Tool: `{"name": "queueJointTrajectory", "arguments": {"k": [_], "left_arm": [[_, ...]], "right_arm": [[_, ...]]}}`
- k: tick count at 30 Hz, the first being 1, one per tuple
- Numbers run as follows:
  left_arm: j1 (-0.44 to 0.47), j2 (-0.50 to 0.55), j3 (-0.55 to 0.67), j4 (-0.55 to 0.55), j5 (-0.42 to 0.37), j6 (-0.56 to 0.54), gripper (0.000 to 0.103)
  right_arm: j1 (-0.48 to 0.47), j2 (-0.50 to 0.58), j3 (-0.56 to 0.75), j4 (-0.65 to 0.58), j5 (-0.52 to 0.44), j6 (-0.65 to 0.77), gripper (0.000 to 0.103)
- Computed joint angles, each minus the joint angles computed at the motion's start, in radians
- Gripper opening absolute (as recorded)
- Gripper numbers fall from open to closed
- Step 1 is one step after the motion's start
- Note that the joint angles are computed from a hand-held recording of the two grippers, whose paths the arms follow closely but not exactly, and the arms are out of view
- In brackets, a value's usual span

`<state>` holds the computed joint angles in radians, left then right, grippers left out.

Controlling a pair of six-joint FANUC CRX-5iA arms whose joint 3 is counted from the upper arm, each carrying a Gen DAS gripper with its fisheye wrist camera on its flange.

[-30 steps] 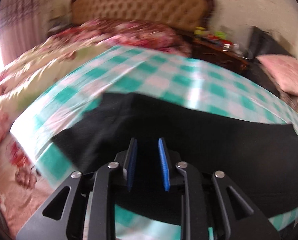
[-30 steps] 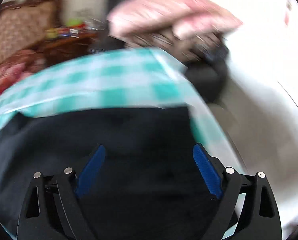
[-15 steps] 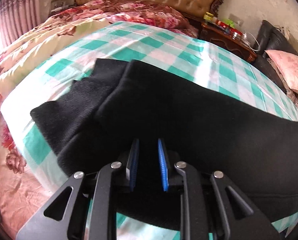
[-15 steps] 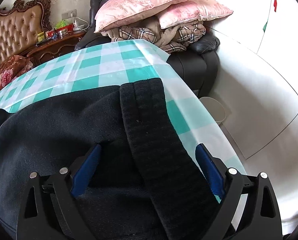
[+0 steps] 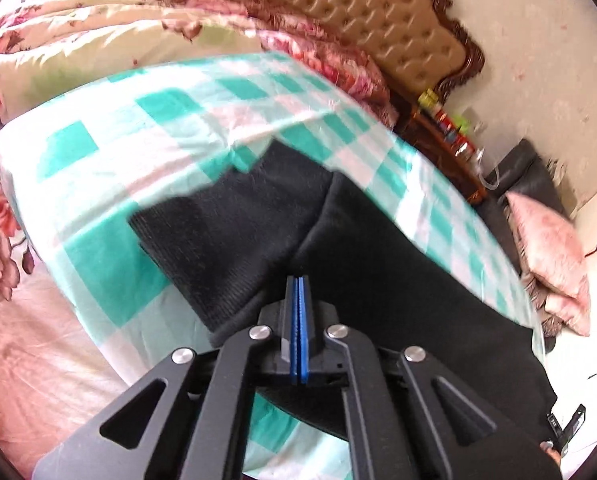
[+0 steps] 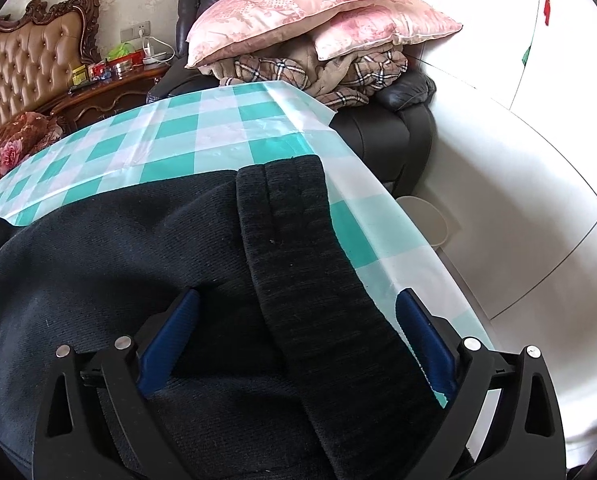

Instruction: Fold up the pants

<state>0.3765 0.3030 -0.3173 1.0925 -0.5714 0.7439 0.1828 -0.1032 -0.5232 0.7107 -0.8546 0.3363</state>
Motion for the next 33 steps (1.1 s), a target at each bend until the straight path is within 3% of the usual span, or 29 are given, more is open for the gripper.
{"name": "queueJointTrajectory", "arguments": {"k": [2,4,8,10,12,15,19,22,24,27,28,29,33], "left_arm": [[-0.004,-0.011,-0.018,0.038,0.031,-0.047,0.005],[0.002,0.007,-0.013,0.068,0.009,-0.063,0.005],[0.004,0.031,-0.038,0.214,-0.022,-0.124,0.002],[0.016,0.044,-0.037,0.248,-0.062,-0.128,0.002],[0.015,0.039,-0.039,0.234,-0.054,-0.133,0.002],[-0.006,0.027,-0.051,0.238,-0.005,-0.163,0.002],[-0.018,0.021,-0.073,0.296,0.008,-0.215,0.002],[-0.015,0.026,-0.077,0.333,-0.011,-0.237,0.002],[-0.01,0.038,-0.086,0.418,-0.062,-0.287,0.003],[0.023,0.061,-0.113,0.589,-0.241,-0.339,0.027],[0.031,0.055,-0.126,0.621,-0.258,-0.347,0.04],[0.039,0.04,-0.137,0.615,-0.236,-0.331,0.045],[0.087,0.05,-0.152,0.603,-0.299,-0.25,0.044]], "right_arm": [[0.004,0.004,0.003,0.008,-0.012,-0.007,0.096],[0.013,0.012,0.014,0.015,-0.042,-0.009,0.097],[0.085,0.039,0.062,0.093,-0.201,-0.03,0.097],[0.14,0.011,0.061,0.163,-0.175,-0.014,0.097],[0.199,-0.003,0.094,0.152,-0.099,0.052,0.097],[0.288,0.03,0.194,0.016,0.052,0.27,0.097],[0.381,0.167,0.411,-0.25,0.121,0.569,0.097],[0.425,0.324,0.655,-0.534,0.084,0.855,0.091],[0.451,0.415,0.767,-0.607,0.038,0.939,0.084],[0.491,0.545,0.885,-0.591,-0.034,0.929,0.067],[0.501,0.568,0.895,-0.562,-0.043,0.892,0.063],[0.505,0.586,0.897,-0.538,-0.045,0.855,0.06],[0.509,0.581,0.858,-0.501,-0.013,0.791,0.058]]}}
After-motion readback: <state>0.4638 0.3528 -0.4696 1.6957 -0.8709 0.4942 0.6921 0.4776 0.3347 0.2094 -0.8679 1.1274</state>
